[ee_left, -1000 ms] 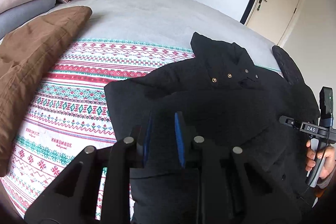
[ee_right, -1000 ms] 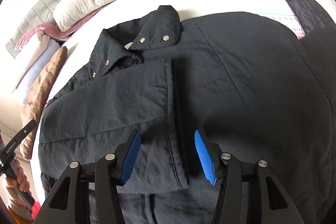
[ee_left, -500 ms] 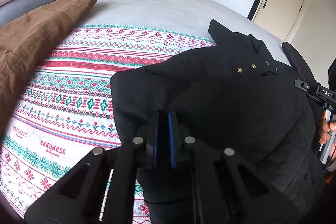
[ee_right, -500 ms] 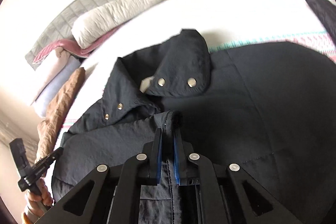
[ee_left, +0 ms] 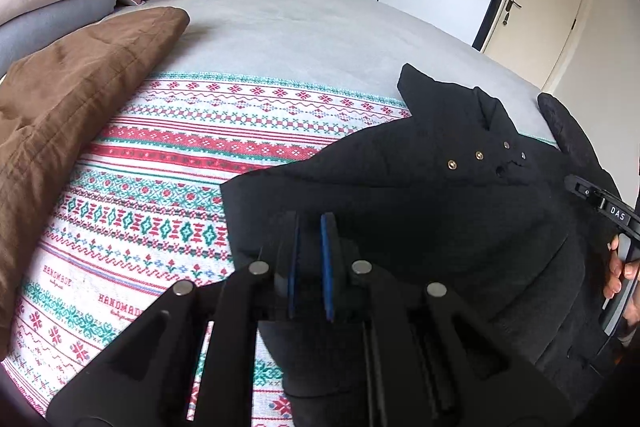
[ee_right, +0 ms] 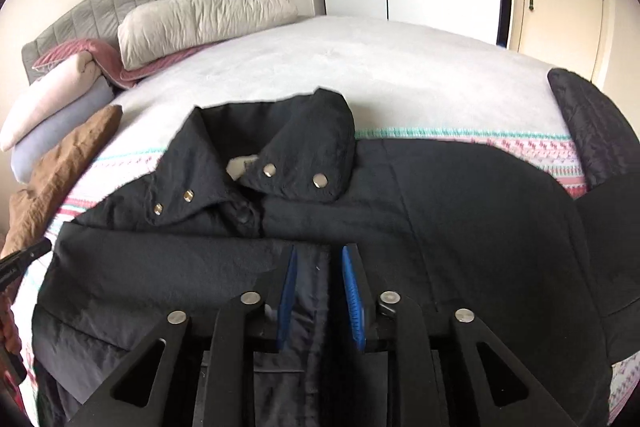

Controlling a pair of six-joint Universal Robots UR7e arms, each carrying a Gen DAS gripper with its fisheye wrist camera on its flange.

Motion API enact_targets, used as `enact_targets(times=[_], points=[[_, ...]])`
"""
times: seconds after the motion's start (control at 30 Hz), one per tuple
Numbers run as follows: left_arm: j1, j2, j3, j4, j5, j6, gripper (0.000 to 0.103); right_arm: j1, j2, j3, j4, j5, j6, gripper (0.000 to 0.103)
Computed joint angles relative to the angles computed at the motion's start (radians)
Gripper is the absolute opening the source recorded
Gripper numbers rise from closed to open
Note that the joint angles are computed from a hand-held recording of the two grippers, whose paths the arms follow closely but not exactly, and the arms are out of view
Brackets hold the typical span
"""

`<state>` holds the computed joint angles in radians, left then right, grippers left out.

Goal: Fold large clothes

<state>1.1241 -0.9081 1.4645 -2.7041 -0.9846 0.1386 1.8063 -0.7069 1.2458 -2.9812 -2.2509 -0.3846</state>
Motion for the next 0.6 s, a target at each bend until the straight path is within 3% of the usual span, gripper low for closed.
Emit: enact_targets(times=[0.03, 0.1, 0.27, 0.33, 0.4, 0.47, 0.53, 0.6], points=[[-0.006, 0.011, -0.006, 0.006, -0.005, 0.005, 0.010, 0.011, 0.010, -0.008, 0.012, 0.019, -0.015, 0.046], [-0.017, 0.033, -0.011, 0.020, -0.005, 0.015, 0.011, 0.026, 0.025, -0.015, 0.051, 0.063, -0.046, 0.052], [-0.016, 0.050, 0.028, 0.019, 0.049, 0.042, 0.014, 0.005, 0.080, -0.036, 0.140, 0.022, -0.042, 0.052], [-0.011, 0.028, 0.054, -0.001, 0.047, 0.041, 0.014, -0.028, 0.045, 0.014, 0.096, 0.045, -0.026, 0.052], [-0.011, 0.004, 0.075, 0.000, 0.073, 0.025, 0.014, -0.047, -0.001, 0.042, 0.108, 0.059, 0.045, 0.051], [-0.031, -0.033, 0.106, 0.024, 0.093, -0.024, 0.014, -0.042, -0.037, 0.059, 0.156, 0.037, 0.070, 0.042], [-0.055, -0.074, 0.152, 0.018, 0.045, -0.028, 0.020, -0.017, -0.055, 0.085, 0.136, -0.014, 0.043, 0.046], [-0.086, -0.097, 0.196, -0.001, 0.015, -0.019, 0.040, -0.005, -0.102, 0.140, 0.150, 0.070, 0.032, 0.048]])
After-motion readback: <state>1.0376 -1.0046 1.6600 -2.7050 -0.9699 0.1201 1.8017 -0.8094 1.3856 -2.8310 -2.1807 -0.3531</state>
